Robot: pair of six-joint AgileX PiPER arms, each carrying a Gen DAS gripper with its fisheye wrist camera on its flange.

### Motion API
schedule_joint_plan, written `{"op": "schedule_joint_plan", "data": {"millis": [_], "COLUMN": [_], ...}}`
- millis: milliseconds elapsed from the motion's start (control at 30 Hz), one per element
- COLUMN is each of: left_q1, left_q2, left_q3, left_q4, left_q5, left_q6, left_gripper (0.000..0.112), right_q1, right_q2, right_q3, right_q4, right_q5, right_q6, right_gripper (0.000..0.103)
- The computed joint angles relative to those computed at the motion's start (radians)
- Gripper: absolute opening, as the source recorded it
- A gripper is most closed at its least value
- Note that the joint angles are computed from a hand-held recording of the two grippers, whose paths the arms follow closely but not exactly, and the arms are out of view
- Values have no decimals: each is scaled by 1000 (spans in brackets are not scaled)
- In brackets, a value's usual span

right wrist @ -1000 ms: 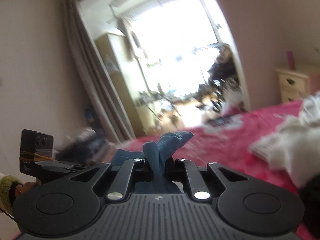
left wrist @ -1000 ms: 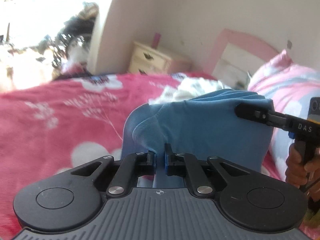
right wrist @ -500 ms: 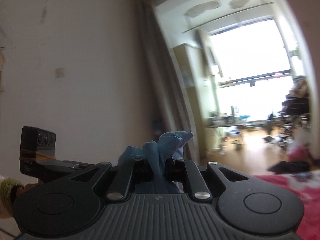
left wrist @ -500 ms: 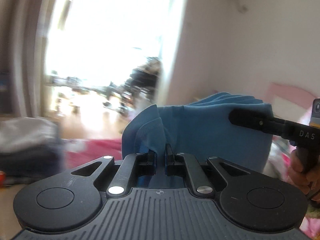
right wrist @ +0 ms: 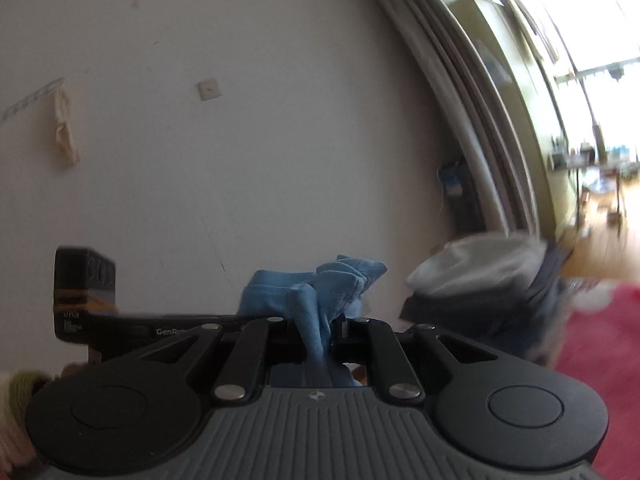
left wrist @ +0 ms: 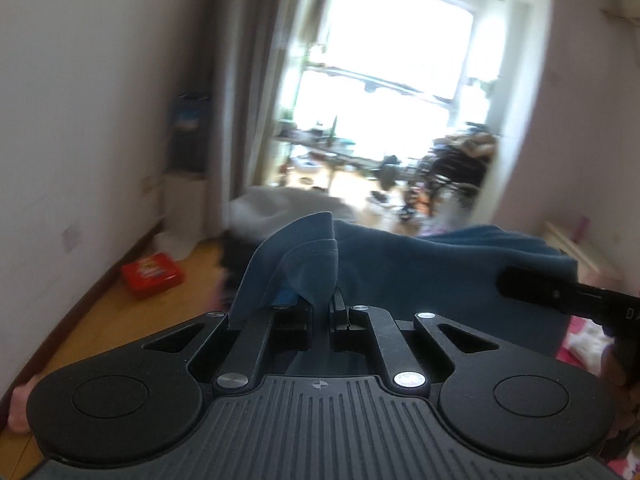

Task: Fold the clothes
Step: 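Lift the folded shirt with both grippers and carry it to the clothes stack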

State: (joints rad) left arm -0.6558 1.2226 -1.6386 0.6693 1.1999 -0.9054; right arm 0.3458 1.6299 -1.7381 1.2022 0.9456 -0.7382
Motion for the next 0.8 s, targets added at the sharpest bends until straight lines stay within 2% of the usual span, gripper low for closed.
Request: {"op": "schedule_joint_plan", "data": {"millis": [167, 300, 367, 533, 567, 633, 700, 800], "left_q1": [290, 451, 533, 647, 654, 678, 698, 699], "left_q2": [-22, -8, 10, 82, 93, 127, 163, 223], "left_q3": [119, 183, 214, 264, 274, 282, 285, 274], "left_q4": [-207, -353, -458, -613, -625, -651, -672, -663], "left_q5": [-187, -308, -366, -453, -465, -481, -496, -489], "left_q6": [92, 198, 267, 413, 426, 457, 485, 504], "left_gripper": [5, 5, 5, 5, 5, 5, 5, 5], "right_q1": [52, 80, 75, 81, 87, 99, 99, 95], "right_q2": [122, 235, 287, 411, 446, 491, 537, 642], "right_q3": [5, -53, -93, -186, -232, -278, -330, -475], "right_q4": [43, -11, -50, -145, -171, -228, -285, -394], "right_q5": [-126, -205, -217, -245, -228, -249, -238, -177], "right_q6": [-2, 68, 92, 144, 180, 219, 243, 360], "right_gripper": [11, 11, 11, 11, 11, 11, 11, 11]}}
